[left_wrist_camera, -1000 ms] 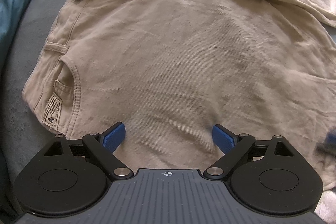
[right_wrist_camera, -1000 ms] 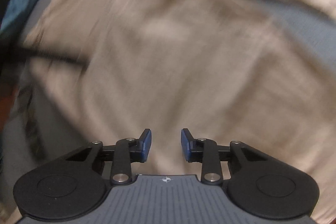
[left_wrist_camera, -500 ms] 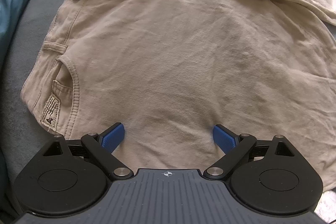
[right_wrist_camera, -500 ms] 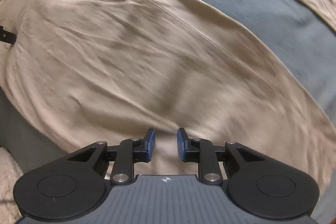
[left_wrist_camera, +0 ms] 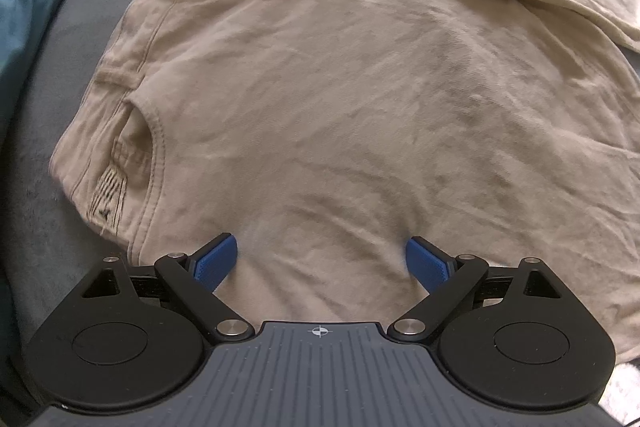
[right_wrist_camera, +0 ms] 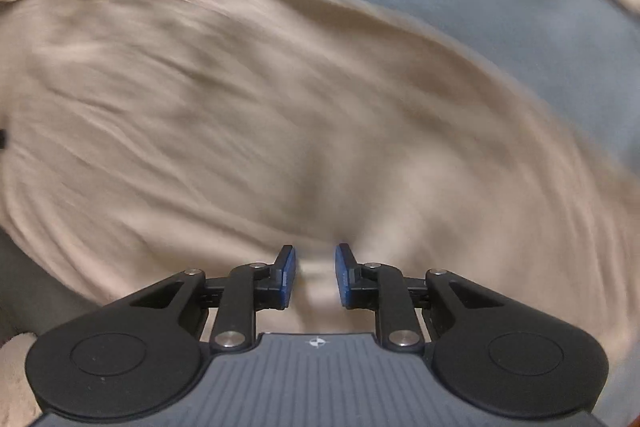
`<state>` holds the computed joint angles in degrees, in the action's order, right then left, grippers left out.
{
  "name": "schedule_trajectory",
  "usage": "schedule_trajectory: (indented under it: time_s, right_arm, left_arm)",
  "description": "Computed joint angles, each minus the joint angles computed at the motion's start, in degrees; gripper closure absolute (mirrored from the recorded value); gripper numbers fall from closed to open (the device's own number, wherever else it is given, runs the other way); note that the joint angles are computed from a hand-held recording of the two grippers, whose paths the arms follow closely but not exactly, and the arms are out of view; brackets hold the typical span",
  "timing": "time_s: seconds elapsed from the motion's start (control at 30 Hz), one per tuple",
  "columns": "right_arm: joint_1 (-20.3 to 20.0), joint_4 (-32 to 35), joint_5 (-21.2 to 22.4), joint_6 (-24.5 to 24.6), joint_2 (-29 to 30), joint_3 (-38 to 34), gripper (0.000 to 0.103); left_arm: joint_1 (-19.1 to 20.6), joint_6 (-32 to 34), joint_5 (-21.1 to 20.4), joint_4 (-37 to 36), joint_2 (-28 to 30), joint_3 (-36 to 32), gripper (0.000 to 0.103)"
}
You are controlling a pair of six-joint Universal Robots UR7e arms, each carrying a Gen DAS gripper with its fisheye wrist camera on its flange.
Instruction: Fold clothes
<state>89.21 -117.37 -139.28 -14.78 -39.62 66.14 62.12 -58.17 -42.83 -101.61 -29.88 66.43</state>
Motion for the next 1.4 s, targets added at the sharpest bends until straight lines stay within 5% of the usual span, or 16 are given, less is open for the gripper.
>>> schedule_trajectory:
  time_s: [0.07, 0.3, 0.53, 0.6, 0.73, 0.9, 1.17, 1.4]
  right_arm:
    - [0.49, 1.91, 0.35, 3.11, -1.0, 0.58, 0.079]
    - [3.79, -5.82, 21.36, -5.73, 2.26, 1.08, 0.079]
    - [3.15, 2.62, 26.09, 0.65, -0.84, 8.6, 0.079]
    - [2.41, 7.5, 28.86, 5.31, -2.76, 9.53, 0.079]
    - [-1.76, 6.9, 39.59, 23.57, -5.16, 10.02, 0.075]
    - [-7.62, -6.49, 50.08, 47.7, -9.94, 18.54, 0.052]
    - [-9.27, -15.31, 51.2, 57.89, -11.63, 24.7, 0.044]
    - [-8.77, -24.35, 49.28, 63.31, -12.23, 28.42, 0.048]
  left_arm:
    - [-0.27, -1.54, 0.05, 0.26, -0.21, 0.54, 0.012]
    - [-1.68, -4.51, 1.71, -0.75, -3.18, 5.22, 0.017]
    - [-2.34, -12.28, 3.02, -2.87, -11.53, 14.44, 0.024]
    - [-0.6, -11.63, 5.27, -4.11, -11.71, 11.57, 0.026]
    - [-2.13, -17.51, 4.85, -4.72, -18.97, 17.27, 0.029]
    - [-0.67, -20.76, 6.22, -13.86, -21.5, 20.58, 0.036]
    - [1.37, -23.19, 6.62, -23.43, -24.53, 26.04, 0.047]
    - [2.88, -26.75, 5.83, -27.05, -24.78, 27.03, 0.05]
